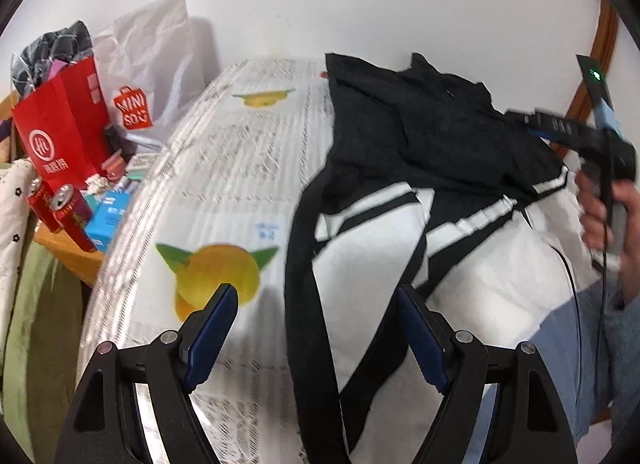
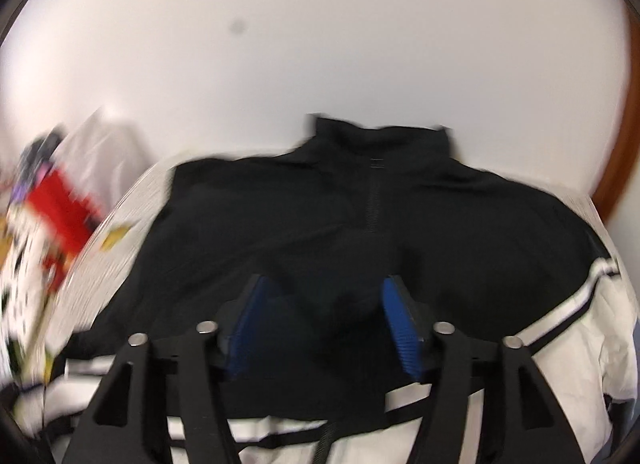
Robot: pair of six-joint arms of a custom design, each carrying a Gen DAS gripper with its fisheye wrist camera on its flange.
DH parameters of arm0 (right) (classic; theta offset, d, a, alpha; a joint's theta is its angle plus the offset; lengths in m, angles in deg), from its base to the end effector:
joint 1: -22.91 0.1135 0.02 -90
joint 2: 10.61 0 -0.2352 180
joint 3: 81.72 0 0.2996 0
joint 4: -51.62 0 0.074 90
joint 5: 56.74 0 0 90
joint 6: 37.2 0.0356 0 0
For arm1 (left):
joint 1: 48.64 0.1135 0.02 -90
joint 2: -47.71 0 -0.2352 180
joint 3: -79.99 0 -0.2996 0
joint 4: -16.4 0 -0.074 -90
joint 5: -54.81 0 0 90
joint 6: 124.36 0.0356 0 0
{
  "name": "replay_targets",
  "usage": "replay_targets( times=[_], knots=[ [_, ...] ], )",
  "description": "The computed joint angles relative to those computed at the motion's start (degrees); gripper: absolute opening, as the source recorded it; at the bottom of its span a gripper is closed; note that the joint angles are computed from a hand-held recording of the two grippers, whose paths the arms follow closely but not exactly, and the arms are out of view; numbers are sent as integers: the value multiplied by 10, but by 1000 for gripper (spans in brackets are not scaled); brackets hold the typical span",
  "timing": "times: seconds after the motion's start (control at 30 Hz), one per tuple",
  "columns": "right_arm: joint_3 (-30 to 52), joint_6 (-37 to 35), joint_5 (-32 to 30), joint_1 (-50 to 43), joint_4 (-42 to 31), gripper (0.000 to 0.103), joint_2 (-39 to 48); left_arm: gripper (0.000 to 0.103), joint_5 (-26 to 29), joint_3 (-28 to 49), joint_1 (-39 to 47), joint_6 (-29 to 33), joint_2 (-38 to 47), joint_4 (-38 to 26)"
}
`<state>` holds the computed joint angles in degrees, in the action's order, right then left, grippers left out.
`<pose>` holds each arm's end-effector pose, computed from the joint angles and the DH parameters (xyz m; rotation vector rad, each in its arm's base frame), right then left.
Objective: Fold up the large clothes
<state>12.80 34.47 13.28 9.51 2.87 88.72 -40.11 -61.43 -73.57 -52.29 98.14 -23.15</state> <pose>0.4119 -0.0856 0.2340 -0.2456 2.4251 0.1933 0.2114 -0.0949 0.1477 0.1140 2.4733 -0.2178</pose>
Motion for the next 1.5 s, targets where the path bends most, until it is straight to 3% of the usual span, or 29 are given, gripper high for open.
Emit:
replay_targets(
  times=[0.17, 0.4, 0.57, 0.6, 0.63, 0.7, 0.87, 1.0, 1.13, 1.3, 1.5],
  knots=[
    [-75, -88, -3, 70, -40, 63, -60, 79, -18, 7, -1, -6, 4, 3],
    [-116, -107, 90, 169, 4, 63, -46, 79, 17, 4, 23, -7, 22, 11],
    [-99, -106, 101, 175, 10, 62, -15, 79, 16, 7, 17, -7, 44, 19],
    [-99, -106, 96, 173, 11, 52, -15, 79, 14, 8, 14, -9, 50, 20],
    [-88, -105, 83, 169, 0, 29, -8, 79, 13, 8, 13, -10, 50, 19],
    [-73, -99, 61, 163, -15, 16, 0, 79, 10, 7, 9, -15, 47, 14],
    [-55, -83, -20, 94, -32, 12, -46, 79, -3, 1, 1, -25, 4, -16],
    [-33, -83, -95, -18, -32, 12, -81, 79, -14, -1, -12, -35, -28, -39],
    [55, -68, -132, -137, -65, 13, -23, 79, -24, 7, -27, -52, -33, -52],
    [146, -78, -114, -240, -94, 27, 76, 79, -41, 17, -59, -79, -31, -66],
    [195, -101, -113, -320, -119, 27, 138, 79, -45, 31, -101, -114, -16, -82]
  ],
)
